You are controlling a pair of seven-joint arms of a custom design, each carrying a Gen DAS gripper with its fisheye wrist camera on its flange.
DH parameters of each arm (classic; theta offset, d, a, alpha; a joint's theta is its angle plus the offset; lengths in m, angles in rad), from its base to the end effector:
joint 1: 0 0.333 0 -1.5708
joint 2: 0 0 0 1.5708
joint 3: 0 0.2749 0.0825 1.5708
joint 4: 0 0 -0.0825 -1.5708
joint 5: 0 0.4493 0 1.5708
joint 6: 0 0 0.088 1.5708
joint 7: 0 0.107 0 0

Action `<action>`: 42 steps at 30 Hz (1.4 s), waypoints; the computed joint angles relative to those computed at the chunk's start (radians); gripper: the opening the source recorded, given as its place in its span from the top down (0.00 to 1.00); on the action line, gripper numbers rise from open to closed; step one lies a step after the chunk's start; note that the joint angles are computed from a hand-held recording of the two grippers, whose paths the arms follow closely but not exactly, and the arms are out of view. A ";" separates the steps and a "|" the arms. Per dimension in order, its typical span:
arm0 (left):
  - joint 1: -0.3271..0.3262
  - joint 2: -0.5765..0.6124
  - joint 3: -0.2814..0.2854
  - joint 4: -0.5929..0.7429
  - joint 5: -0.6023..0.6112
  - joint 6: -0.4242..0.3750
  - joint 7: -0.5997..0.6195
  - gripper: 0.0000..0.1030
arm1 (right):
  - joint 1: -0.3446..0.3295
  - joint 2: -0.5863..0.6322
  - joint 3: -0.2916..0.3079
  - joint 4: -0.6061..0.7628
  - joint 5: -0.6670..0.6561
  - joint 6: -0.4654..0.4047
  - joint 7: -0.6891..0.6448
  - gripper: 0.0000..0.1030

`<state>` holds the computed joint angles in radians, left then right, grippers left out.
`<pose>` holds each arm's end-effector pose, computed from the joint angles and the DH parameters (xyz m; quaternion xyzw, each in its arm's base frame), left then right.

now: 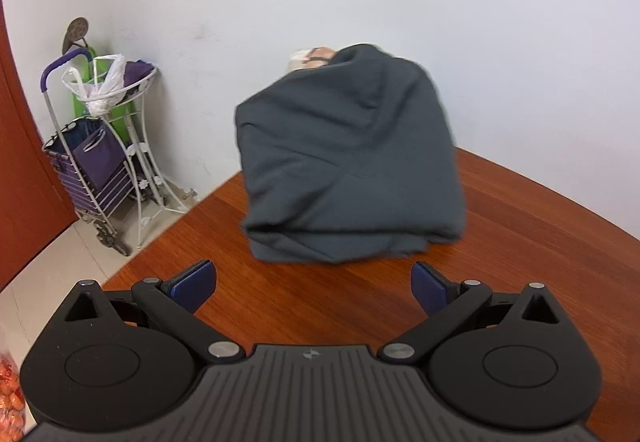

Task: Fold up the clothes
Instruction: 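Close the left gripper on the dark grey jacket and lift it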

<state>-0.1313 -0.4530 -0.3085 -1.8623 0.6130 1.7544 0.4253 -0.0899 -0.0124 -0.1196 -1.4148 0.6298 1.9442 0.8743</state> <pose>0.4659 -0.2013 0.7091 -0.8329 0.3878 -0.1514 0.3648 0.6309 -0.0941 0.7320 -0.7683 0.4997 -0.1397 0.3749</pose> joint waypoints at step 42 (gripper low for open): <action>0.090 0.546 0.217 0.457 -0.034 0.416 0.460 0.47 | -0.001 0.314 0.110 0.368 -0.068 -0.044 0.171 0.00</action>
<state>-0.0413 0.0925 -0.0918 -1.4051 0.5785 2.1709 0.8850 -0.0905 0.3013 -0.0094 -1.0466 0.5615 1.9002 1.0457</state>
